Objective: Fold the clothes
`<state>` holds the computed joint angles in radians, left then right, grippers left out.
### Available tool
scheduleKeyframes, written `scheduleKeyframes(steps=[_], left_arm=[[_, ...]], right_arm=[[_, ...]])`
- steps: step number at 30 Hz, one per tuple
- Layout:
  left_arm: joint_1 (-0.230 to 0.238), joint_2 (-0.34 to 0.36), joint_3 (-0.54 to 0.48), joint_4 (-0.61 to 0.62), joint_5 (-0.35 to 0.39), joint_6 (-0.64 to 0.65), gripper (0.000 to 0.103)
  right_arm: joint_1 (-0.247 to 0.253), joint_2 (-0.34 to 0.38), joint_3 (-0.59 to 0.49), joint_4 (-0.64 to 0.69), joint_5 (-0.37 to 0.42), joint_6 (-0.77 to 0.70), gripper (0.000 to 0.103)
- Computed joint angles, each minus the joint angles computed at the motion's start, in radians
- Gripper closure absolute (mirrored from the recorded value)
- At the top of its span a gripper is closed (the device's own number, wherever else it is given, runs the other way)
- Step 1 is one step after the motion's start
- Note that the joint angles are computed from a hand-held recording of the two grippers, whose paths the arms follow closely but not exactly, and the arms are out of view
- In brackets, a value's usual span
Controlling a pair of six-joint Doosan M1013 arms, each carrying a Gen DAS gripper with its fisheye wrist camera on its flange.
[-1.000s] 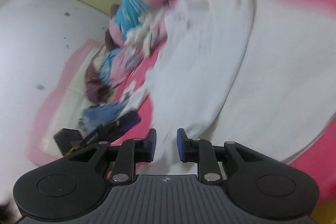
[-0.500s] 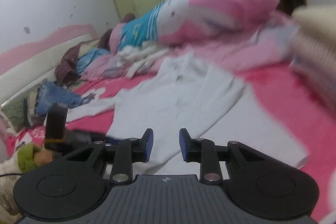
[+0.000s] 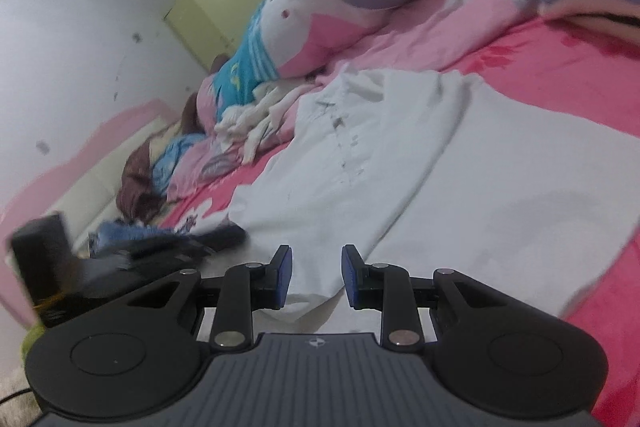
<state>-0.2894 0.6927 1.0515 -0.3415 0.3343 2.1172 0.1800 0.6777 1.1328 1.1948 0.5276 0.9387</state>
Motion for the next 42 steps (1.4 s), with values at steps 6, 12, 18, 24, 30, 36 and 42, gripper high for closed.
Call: scheduleKeyframes(steps=[6,12,18,24,30,36,42], left_arm=[[-0.035,-0.009,0.011,-0.284,0.104,0.49,0.096],[-0.059,-0.001,0.005,-0.239,0.254,0.658,0.074],[-0.011,-0.011,-0.015,-0.338,0.408,0.63,0.038],[0.039,0.046,-0.129,-0.341,0.54,0.315,0.029],[0.07,0.182,-0.355,-0.308,0.704,-0.115,0.033],[0.082,0.284,-0.525,-0.345,0.817,-0.264,0.046],[0.078,0.382,-0.713,-0.305,0.961,-0.311,0.052]], right_arm=[[-0.017,-0.023,0.072,0.129,-0.061,0.007,0.074],[-0.027,-0.028,0.094,0.121,-0.071,0.062,0.074],[-0.03,-0.015,0.085,0.095,-0.038,0.109,0.064],[-0.034,-0.012,0.086,0.071,-0.028,0.141,0.059],[-0.036,-0.005,0.07,-0.024,-0.029,0.239,0.059],[-0.032,0.021,-0.001,-0.21,0.023,0.353,0.059],[-0.016,0.046,-0.08,-0.422,0.095,0.414,0.065]])
